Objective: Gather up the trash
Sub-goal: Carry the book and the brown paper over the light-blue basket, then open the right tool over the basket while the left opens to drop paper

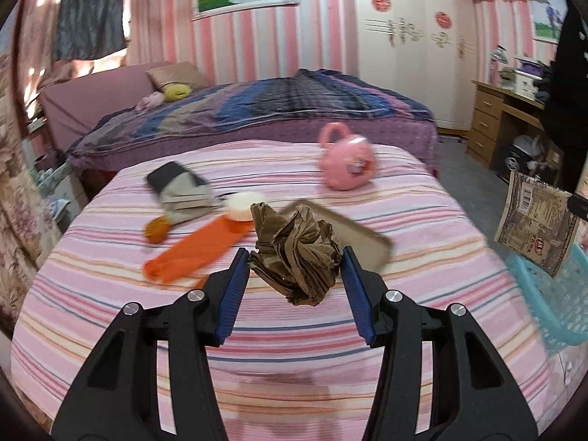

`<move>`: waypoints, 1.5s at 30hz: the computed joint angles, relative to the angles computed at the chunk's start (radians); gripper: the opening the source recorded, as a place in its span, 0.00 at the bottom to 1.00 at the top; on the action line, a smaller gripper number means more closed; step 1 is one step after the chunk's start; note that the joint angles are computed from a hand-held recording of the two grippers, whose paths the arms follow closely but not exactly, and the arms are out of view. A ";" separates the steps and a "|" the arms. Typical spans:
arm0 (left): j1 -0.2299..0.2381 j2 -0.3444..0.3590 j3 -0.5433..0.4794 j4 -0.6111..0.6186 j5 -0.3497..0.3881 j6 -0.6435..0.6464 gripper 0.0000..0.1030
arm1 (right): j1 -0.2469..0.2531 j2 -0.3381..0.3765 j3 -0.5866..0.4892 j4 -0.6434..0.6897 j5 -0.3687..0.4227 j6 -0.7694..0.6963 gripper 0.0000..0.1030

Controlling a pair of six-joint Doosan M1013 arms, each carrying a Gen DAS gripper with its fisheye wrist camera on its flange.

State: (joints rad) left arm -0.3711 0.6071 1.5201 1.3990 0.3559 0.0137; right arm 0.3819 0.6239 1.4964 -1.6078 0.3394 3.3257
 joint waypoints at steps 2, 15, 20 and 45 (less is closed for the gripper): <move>-0.016 0.005 -0.008 0.000 -0.007 0.011 0.48 | -0.009 -0.009 0.019 -0.025 0.012 0.039 0.02; -0.130 0.067 -0.101 -0.162 -0.055 0.233 0.48 | -0.107 -0.037 0.095 0.110 0.010 0.000 0.02; -0.150 0.087 -0.136 -0.288 -0.069 0.350 0.48 | -0.126 -0.029 0.093 0.201 0.008 -0.075 0.02; -0.188 0.159 -0.263 -0.708 -0.102 0.770 0.66 | -0.128 -0.036 0.107 0.128 0.182 0.112 0.80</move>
